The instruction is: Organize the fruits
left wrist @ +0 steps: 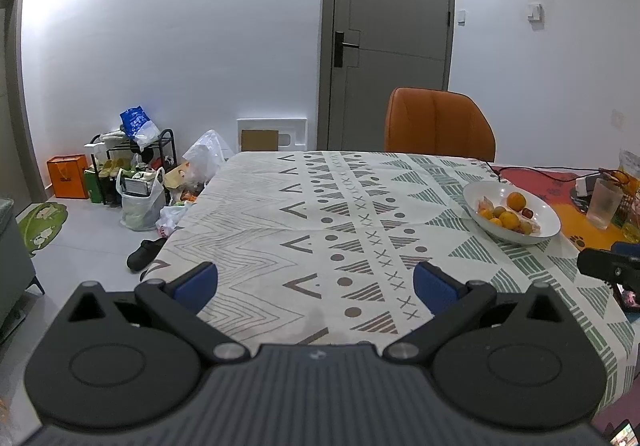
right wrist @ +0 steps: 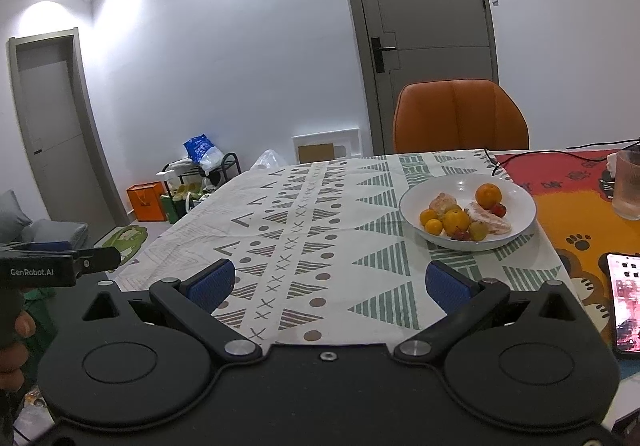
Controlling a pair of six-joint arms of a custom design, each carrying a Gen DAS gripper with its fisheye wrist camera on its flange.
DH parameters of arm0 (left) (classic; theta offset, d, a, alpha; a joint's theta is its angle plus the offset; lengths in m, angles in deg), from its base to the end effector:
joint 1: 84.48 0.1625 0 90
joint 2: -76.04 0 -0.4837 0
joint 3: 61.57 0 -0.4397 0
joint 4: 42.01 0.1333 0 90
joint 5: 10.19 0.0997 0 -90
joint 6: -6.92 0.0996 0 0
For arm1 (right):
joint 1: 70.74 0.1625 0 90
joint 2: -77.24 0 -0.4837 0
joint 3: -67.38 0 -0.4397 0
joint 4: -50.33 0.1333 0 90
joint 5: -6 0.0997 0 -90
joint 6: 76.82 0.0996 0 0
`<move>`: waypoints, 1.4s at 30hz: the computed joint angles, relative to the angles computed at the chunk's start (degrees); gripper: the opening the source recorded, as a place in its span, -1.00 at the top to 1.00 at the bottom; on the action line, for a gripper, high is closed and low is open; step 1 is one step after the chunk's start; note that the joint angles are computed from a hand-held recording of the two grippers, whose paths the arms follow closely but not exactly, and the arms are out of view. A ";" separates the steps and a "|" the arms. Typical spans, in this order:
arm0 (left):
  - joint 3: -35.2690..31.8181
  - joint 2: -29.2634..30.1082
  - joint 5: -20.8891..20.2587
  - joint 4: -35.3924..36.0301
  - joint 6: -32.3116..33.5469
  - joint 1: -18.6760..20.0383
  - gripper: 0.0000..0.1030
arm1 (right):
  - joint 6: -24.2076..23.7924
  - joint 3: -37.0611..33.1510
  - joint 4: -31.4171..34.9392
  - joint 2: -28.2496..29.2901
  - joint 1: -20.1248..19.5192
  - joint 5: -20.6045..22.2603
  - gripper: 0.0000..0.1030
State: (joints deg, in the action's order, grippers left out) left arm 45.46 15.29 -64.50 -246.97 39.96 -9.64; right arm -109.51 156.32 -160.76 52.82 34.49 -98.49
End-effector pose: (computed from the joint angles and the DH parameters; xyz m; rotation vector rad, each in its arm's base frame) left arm 0.0143 -0.6792 0.3302 0.4260 2.0577 -1.2824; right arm 0.3055 -0.7097 -0.0044 0.8476 -2.3230 1.2645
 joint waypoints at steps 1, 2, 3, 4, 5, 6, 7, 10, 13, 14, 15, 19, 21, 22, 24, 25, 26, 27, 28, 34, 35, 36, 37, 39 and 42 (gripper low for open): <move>0.09 -0.05 0.02 -0.05 0.10 -0.03 -1.00 | -0.07 -0.02 -0.02 0.01 0.02 -0.02 -1.00; 0.14 0.01 0.08 -0.19 0.14 -0.09 -1.00 | -0.14 -0.03 -0.06 0.01 0.01 -0.01 -1.00; 0.11 0.00 0.10 -0.03 -0.05 -0.10 -1.00 | -0.19 0.03 -0.14 -0.01 0.02 -0.01 -1.00; 0.18 -0.19 0.09 0.60 -0.61 -0.11 -1.00 | -0.20 0.07 -0.18 -0.03 0.03 0.03 -1.00; 0.25 -0.27 0.08 0.94 -1.06 -0.15 -1.00 | -0.19 0.07 -0.17 -0.03 0.02 0.03 -1.00; 0.26 -0.28 0.03 0.91 -1.16 -0.19 -1.00 | -0.20 0.07 -0.16 -0.02 0.04 -0.01 -1.00; 0.32 -0.24 0.21 0.56 -0.89 -0.26 -1.00 | -0.24 0.06 -0.18 -0.01 0.04 -0.06 -1.00; 0.58 -0.38 0.13 0.42 -0.76 -0.34 -1.00 | -0.27 0.13 -0.47 -0.04 0.06 0.12 -1.00; 0.81 -0.55 -0.04 0.38 -0.67 -0.37 -1.00 | -0.31 0.35 -0.73 -0.14 0.16 0.18 -1.00; 0.86 -0.55 -0.03 0.24 -0.54 -0.41 -1.00 | -0.46 0.39 -0.84 -0.13 0.21 0.17 -1.00; 0.91 -0.57 -0.06 0.15 -0.50 -0.44 -1.00 | -0.60 0.46 -0.96 -0.12 0.24 0.16 -1.00; 1.07 -0.82 -0.33 0.15 -0.67 -0.47 -1.00 | -0.82 0.56 -1.21 -0.12 0.41 0.10 -1.00; 1.26 -0.97 -0.48 -0.10 -0.73 -0.48 -1.00 | -0.91 0.52 -1.35 -0.05 0.44 -0.04 -1.00; 1.29 -0.94 -0.50 -0.24 -0.73 -0.51 -1.00 | -0.92 0.52 -1.35 -0.05 0.46 -0.06 -1.00; 1.46 -1.04 -0.61 -0.48 -0.68 -0.53 -1.00 | -1.01 0.51 -1.42 -0.03 0.45 0.01 -1.00; 1.58 -1.07 -0.70 -0.62 -0.58 -0.52 -1.00 | -1.12 0.49 -1.49 0.02 0.50 -0.04 -1.00; 1.69 -1.12 -0.72 -0.77 -0.41 -0.51 -1.00 | -1.23 0.49 -1.58 0.07 0.56 -0.12 -1.00; 1.74 -1.14 -0.73 -0.92 -0.36 -0.50 -1.00 | -1.30 0.51 -1.63 0.06 0.60 -0.16 -1.00; 1.73 -1.12 -0.74 -0.95 -0.45 -0.49 -1.00 | -1.41 0.57 -1.69 0.05 0.65 -0.08 -1.00; 2.02 -1.29 -0.97 -1.40 -0.18 -0.57 -1.00 | -1.83 0.70 -1.88 0.08 0.85 -0.19 -1.00; 2.11 -1.33 -1.03 -1.58 -0.12 -0.61 -1.00 | -1.91 0.65 -1.86 0.10 0.85 -0.18 -1.00; 2.20 -1.36 -1.09 -1.80 -0.04 -0.63 -1.00 | -1.94 0.61 -1.82 0.11 0.85 -0.13 -1.00; 2.27 -1.43 -1.12 -1.85 -0.04 -0.65 -1.00 | -1.96 0.65 -1.75 0.08 0.84 -0.04 -1.00; 2.36 -1.48 -1.16 -1.86 -0.03 -0.66 -1.00 | -2.13 0.75 -1.69 0.03 0.87 -0.05 -1.00; 2.40 -1.50 -1.16 -1.88 -0.04 -0.69 -1.00 | -2.39 0.87 -1.87 -0.03 0.88 0.11 -1.00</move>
